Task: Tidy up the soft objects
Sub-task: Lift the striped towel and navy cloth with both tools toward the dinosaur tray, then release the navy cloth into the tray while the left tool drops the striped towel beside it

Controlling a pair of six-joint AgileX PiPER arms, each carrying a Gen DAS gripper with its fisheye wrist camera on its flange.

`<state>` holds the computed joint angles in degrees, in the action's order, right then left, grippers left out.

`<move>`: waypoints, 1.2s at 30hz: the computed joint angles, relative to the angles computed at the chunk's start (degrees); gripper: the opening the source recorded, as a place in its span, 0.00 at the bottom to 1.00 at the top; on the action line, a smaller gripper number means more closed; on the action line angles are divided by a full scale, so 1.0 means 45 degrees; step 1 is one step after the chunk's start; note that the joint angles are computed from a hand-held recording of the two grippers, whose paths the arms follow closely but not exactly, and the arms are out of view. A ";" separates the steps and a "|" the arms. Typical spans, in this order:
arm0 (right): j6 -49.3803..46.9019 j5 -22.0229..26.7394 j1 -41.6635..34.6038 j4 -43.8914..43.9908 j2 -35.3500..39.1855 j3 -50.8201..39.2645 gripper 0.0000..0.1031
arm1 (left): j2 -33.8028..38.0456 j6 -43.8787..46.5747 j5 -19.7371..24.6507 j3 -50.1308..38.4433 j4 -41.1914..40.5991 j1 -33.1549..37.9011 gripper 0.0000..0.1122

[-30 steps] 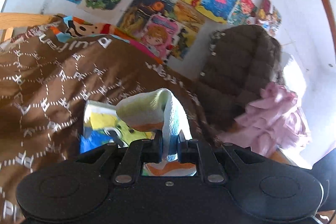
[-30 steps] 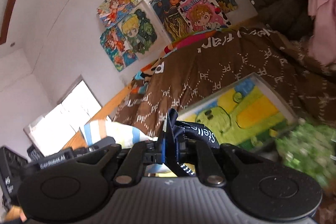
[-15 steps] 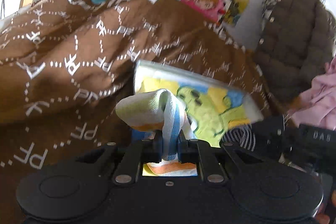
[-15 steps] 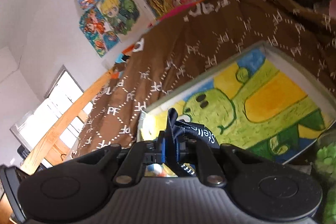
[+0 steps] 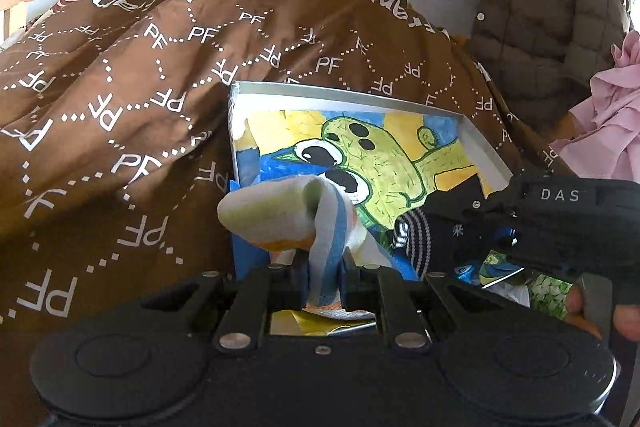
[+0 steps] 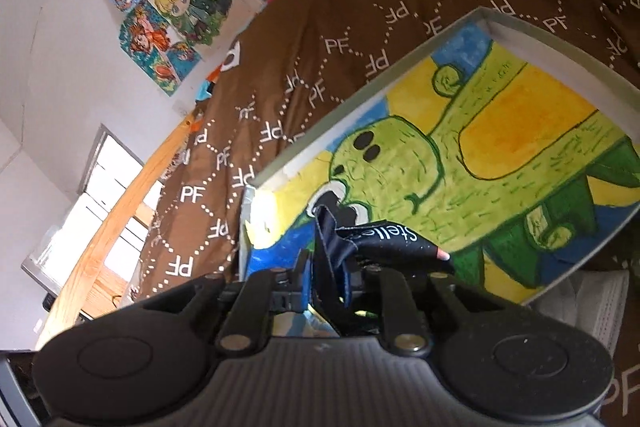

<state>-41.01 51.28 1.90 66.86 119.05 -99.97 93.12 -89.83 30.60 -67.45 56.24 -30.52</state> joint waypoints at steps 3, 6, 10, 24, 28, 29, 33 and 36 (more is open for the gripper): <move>0.0282 -0.0078 0.0034 -0.0333 -0.0046 -0.0012 0.36 | 0.0045 0.0242 0.0232 -0.0159 -0.0200 -0.0012 0.18; 0.0589 -0.0161 0.0041 -0.0659 -0.0192 0.0043 0.53 | -0.0023 0.0275 0.0322 -0.0179 -0.0398 0.0008 0.23; 0.0958 -0.0052 -0.0060 -0.1107 -0.0426 0.0050 0.68 | -0.0027 0.0623 0.0519 -0.0312 -0.0724 -0.0109 0.43; 0.0709 0.1317 -0.1548 -0.1207 -0.3297 0.1626 0.99 | -0.1647 -0.0827 0.2020 0.0253 -0.0016 -0.1585 0.73; 0.0086 0.1754 -0.2262 -0.0941 -0.4454 0.2451 1.00 | -0.2291 -0.1638 0.3037 0.0332 0.0805 -0.2557 0.76; -0.0149 0.1843 -0.2450 -0.0822 -0.4778 0.2725 1.00 | -0.2465 -0.1777 0.3341 0.0351 0.0982 -0.2883 0.77; -0.1245 0.1843 -0.3265 -0.0276 -0.6433 0.4354 1.00 | -0.2970 -0.2430 0.4956 0.0407 0.2032 -0.4605 0.80; -0.2276 0.1899 -0.3941 -0.0174 -0.7739 0.5602 1.00 | -0.2987 -0.2396 0.6279 0.0142 0.2701 -0.5925 0.84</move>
